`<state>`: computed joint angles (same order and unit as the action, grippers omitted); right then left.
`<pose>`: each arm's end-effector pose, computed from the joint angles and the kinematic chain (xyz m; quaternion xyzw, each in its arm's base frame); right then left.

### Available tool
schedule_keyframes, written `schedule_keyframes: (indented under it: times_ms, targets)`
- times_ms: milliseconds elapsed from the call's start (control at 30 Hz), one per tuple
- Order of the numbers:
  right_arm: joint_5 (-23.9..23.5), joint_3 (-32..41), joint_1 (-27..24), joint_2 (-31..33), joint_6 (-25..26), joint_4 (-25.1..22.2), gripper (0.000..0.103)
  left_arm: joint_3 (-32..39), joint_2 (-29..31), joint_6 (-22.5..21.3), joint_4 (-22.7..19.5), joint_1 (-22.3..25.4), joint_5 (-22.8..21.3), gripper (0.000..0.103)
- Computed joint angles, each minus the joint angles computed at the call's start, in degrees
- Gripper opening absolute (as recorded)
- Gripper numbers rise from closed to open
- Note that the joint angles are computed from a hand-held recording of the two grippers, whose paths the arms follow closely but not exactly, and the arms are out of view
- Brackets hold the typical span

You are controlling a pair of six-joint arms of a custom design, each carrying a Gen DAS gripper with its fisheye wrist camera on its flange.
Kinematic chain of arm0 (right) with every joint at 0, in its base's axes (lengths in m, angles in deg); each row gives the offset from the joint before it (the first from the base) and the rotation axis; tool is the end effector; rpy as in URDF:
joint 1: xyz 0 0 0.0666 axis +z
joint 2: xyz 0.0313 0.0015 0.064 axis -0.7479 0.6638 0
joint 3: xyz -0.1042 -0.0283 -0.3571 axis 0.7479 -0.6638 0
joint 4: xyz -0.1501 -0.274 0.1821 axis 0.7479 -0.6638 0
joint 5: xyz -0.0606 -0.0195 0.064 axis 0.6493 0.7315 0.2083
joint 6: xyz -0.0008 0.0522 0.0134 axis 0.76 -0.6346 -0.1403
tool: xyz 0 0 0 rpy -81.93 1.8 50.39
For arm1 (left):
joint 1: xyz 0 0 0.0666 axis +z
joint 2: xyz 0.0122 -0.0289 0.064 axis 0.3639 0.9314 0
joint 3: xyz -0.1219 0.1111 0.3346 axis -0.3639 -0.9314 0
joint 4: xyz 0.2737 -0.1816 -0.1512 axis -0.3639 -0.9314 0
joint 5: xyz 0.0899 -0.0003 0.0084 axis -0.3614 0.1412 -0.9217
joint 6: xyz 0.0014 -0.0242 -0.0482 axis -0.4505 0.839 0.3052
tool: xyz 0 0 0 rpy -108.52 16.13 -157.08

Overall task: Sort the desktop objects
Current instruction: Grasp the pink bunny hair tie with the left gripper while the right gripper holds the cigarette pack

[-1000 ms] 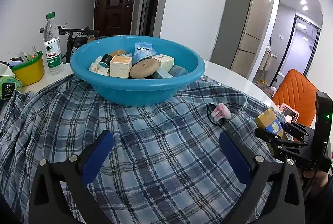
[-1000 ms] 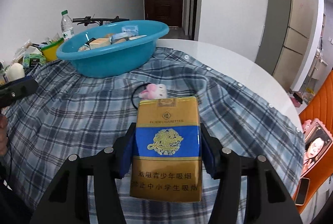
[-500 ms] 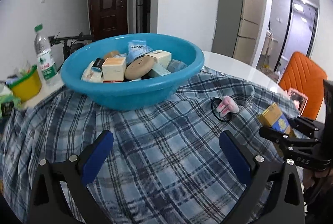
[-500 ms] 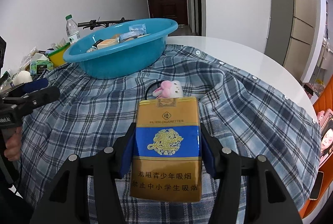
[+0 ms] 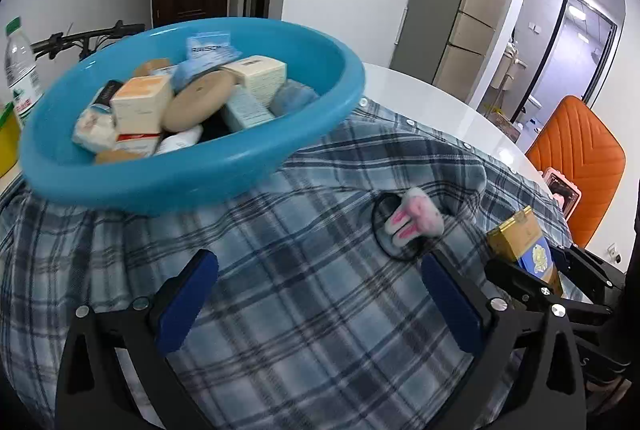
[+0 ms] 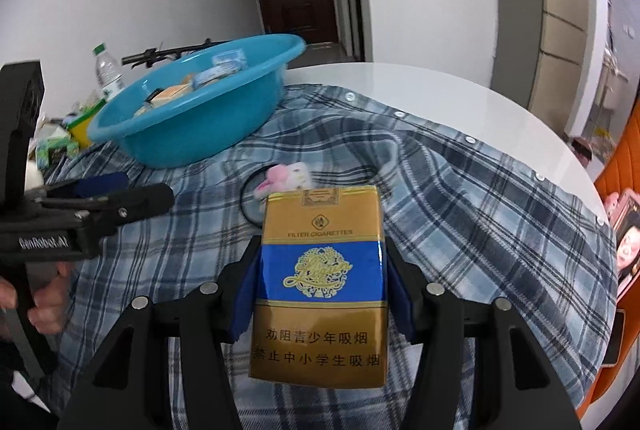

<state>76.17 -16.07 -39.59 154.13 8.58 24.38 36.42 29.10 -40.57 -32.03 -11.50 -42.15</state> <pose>0.3527 0.0577 0.2878 -0.0467 0.9177 0.0929 0.3833 0.3889 -0.2486 0.3078 0.1086 0.9253 -0.1256 0.3410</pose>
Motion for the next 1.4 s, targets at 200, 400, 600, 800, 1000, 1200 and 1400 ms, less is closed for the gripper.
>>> schedule_keyframes:
  times_ms: [200, 400, 600, 800, 1000, 1200, 1400]
  targets:
    - [-0.2, 2.3, -1.8, 3.3, -0.7, -1.8, 0.055, 5.9, 6.2, 0.5, -2.8, -1.3, 0.4, 0.103]
    - [-1.7, 2.1, -3.2, 4.7, -1.2, -1.7, 0.055, 10.5, 10.9, 0.3, -4.7, -1.8, 1.3, 0.103]
    - [-2.1, 1.9, -4.2, 4.7, -1.2, -2.0, 0.055, 13.8, 14.1, -0.4, -4.7, -2.4, 3.0, 0.086]
    - [-1.7, 1.9, -4.4, 4.1, -1.2, -2.6, 0.055, 14.7, 15.4, -3.3, -4.5, -3.0, 6.6, 0.041]
    - [-1.1, 1.8, -4.3, 3.4, -1.0, -3.1, 0.055, 11.6, 11.3, -4.2, -3.5, -2.5, 6.5, 0.022]
    - [-0.2, 2.0, -2.0, 2.8, -0.8, -3.5, 0.055, 7.1, 5.3, -1.6, -3.8, 0.4, 6.9, 0.021]
    - [0.5, 2.5, 2.6, 2.6, -0.7, -4.0, 0.055, 0.7, -1.7, -0.8, -3.1, 2.7, 3.2, 0.021]
